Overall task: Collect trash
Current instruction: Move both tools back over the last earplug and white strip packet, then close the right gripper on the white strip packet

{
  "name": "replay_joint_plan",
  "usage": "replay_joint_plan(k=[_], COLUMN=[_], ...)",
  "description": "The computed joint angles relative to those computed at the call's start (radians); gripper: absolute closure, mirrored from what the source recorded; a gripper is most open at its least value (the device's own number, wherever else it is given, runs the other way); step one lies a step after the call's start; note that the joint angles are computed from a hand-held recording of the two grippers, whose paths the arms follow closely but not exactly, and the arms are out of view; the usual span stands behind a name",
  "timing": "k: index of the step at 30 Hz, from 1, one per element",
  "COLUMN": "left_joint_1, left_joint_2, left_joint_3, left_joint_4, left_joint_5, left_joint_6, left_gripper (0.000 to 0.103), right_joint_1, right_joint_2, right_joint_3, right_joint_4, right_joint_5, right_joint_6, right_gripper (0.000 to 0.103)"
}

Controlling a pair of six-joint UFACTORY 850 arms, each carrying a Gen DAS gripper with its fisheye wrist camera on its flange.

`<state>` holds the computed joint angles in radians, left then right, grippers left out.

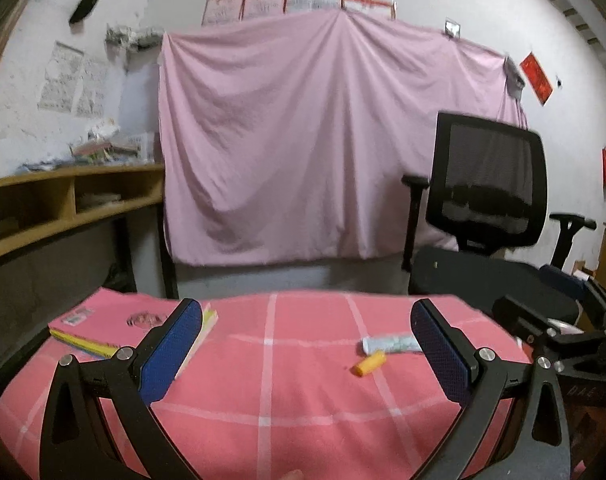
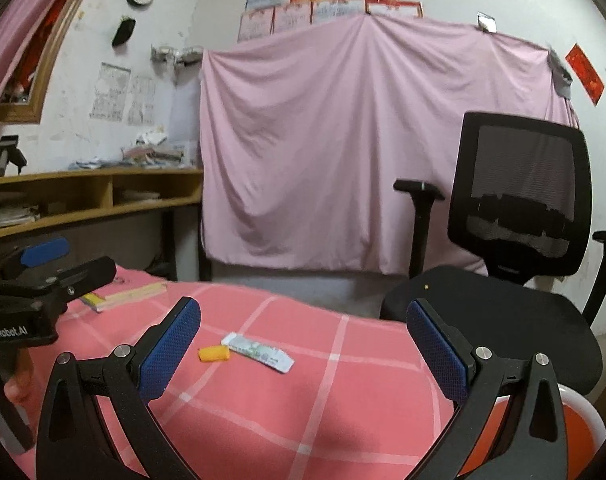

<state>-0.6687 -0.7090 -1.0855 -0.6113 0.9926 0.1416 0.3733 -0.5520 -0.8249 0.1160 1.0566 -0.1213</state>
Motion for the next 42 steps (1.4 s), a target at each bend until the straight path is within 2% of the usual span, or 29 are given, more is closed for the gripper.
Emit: replay_joint_plan(k=[4, 7, 8, 10, 12, 14, 16, 18, 22, 23, 26, 28, 33, 38, 42], left_joint_1=[0.028, 0.052, 0.06, 0.078, 0.09, 0.104, 0.117, 0.128, 0.143, 0.145, 0.145, 0.139, 0.139, 0.14, 0.141], left_joint_2=[-0.013, -0.022, -0.027, -0.04, -0.049, -0.065, -0.082, -0.098, -0.132, -0.139, -0.164, -0.181, -0.17, -0.13, -0.095], left_joint_3=[-0.037, -0.068, -0.082, -0.116, -0.142, -0.174, -0.206, -0.241, -0.313, -0.327, -0.381, -0.419, -0.39, -0.311, -0.249], left_joint_4=[0.03, 0.086, 0.107, 0.164, 0.221, 0.311, 0.419, 0.54, 0.775, 0.815, 0.918, 0.912, 0.88, 0.677, 0.494], left_joint_5=[-0.115, -0.211, -0.25, -0.339, -0.399, -0.464, -0.515, -0.559, -0.633, -0.648, -0.717, -0.772, -0.745, -0.701, -0.666], left_joint_6=[-0.041, -0.094, -0.11, -0.157, -0.204, -0.279, -0.381, -0.496, -0.706, -0.74, -0.831, -0.819, -0.796, -0.642, -0.505], left_gripper=[0.002, 0.011, 0.014, 0.027, 0.031, 0.034, 0.045, 0.05, 0.053, 0.054, 0.068, 0.077, 0.077, 0.077, 0.077], right_joint_1=[-0.015, -0.029, -0.034, -0.045, -0.049, -0.054, -0.057, -0.059, -0.067, -0.071, -0.082, -0.09, -0.101, -0.123, -0.124], right_joint_2=[-0.007, -0.019, -0.022, -0.028, -0.033, -0.039, -0.047, -0.051, -0.062, -0.064, -0.075, -0.082, -0.095, -0.135, -0.152], right_joint_3=[-0.033, -0.07, -0.079, -0.097, -0.107, -0.121, -0.136, -0.143, -0.161, -0.168, -0.187, -0.2, -0.225, -0.294, -0.332], right_joint_4=[-0.025, -0.056, -0.068, -0.099, -0.107, -0.126, -0.137, -0.148, -0.176, -0.185, -0.217, -0.256, -0.358, -0.631, -0.724], right_joint_5=[-0.099, -0.195, -0.22, -0.269, -0.294, -0.331, -0.363, -0.382, -0.426, -0.438, -0.478, -0.503, -0.54, -0.578, -0.586], right_joint_6=[0.034, 0.075, 0.089, 0.129, 0.147, 0.169, 0.184, 0.196, 0.235, 0.246, 0.293, 0.339, 0.438, 0.7, 0.768], right_gripper=[0.0, 0.01, 0.016, 0.022, 0.034, 0.039, 0.04, 0.04, 0.041, 0.041, 0.042, 0.045, 0.046, 0.047, 0.047])
